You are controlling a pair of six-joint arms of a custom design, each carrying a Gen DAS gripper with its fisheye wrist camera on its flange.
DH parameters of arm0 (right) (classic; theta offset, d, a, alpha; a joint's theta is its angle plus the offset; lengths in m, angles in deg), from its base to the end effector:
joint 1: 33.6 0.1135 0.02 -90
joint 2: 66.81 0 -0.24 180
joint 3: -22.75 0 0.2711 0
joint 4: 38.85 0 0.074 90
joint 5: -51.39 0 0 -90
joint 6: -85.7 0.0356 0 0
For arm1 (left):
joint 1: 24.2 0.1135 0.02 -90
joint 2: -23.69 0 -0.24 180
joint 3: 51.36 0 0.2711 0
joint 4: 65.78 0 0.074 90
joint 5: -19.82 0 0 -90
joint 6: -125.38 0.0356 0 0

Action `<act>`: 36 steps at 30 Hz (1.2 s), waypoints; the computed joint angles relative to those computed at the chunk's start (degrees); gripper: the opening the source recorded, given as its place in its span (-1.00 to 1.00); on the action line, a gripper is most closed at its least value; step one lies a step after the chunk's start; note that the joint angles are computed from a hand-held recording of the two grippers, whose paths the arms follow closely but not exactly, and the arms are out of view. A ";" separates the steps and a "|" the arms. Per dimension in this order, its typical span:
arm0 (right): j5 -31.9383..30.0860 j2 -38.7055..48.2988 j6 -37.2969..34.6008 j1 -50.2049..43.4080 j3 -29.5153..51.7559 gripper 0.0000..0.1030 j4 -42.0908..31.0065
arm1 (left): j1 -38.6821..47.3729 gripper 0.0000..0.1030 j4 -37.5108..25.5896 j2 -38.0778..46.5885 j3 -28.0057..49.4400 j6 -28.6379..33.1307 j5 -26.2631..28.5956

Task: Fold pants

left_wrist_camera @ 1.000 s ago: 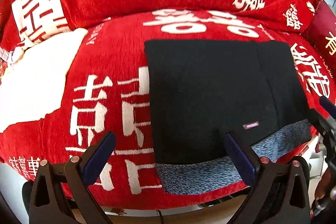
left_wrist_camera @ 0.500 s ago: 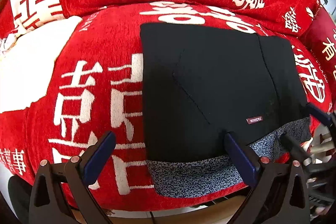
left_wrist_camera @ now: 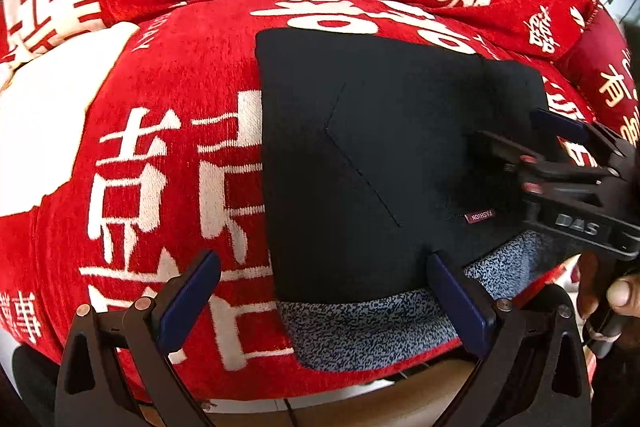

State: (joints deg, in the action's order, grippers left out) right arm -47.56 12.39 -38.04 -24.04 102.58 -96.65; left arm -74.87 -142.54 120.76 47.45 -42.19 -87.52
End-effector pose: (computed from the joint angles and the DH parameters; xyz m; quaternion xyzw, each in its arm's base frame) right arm 0.3001 0.0562 0.2605 -0.3733 0.8807 0.0142 0.2912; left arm 0.2290 -0.2628 0.2556 -0.2471 0.9487 -0.0507 0.1907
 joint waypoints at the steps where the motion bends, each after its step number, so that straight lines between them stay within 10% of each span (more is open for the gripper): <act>1: -1.08 -1.47 -0.67 -1.66 -0.65 0.88 0.20 | 0.14 1.00 0.47 -1.52 -1.16 -0.07 -0.64; 9: -16.21 12.03 -7.87 -20.77 11.59 0.89 -9.94 | 6.34 1.00 14.82 -8.14 -12.36 3.54 7.33; 18: -27.81 32.13 -12.50 -21.09 25.62 0.93 -26.26 | 10.27 1.00 20.83 -1.01 -9.25 6.02 12.87; 23: -26.51 26.50 -12.36 -18.04 19.00 0.84 -20.09 | 10.48 0.90 19.14 1.35 -5.99 5.83 11.67; 28: -27.31 19.91 -13.86 -18.80 16.32 0.15 -20.92 | 8.61 0.04 14.56 1.06 -2.30 9.77 7.37; 36: -28.14 9.65 -10.80 -14.68 14.75 0.03 -23.72 | 9.47 -0.04 11.96 -6.67 -6.24 9.39 7.36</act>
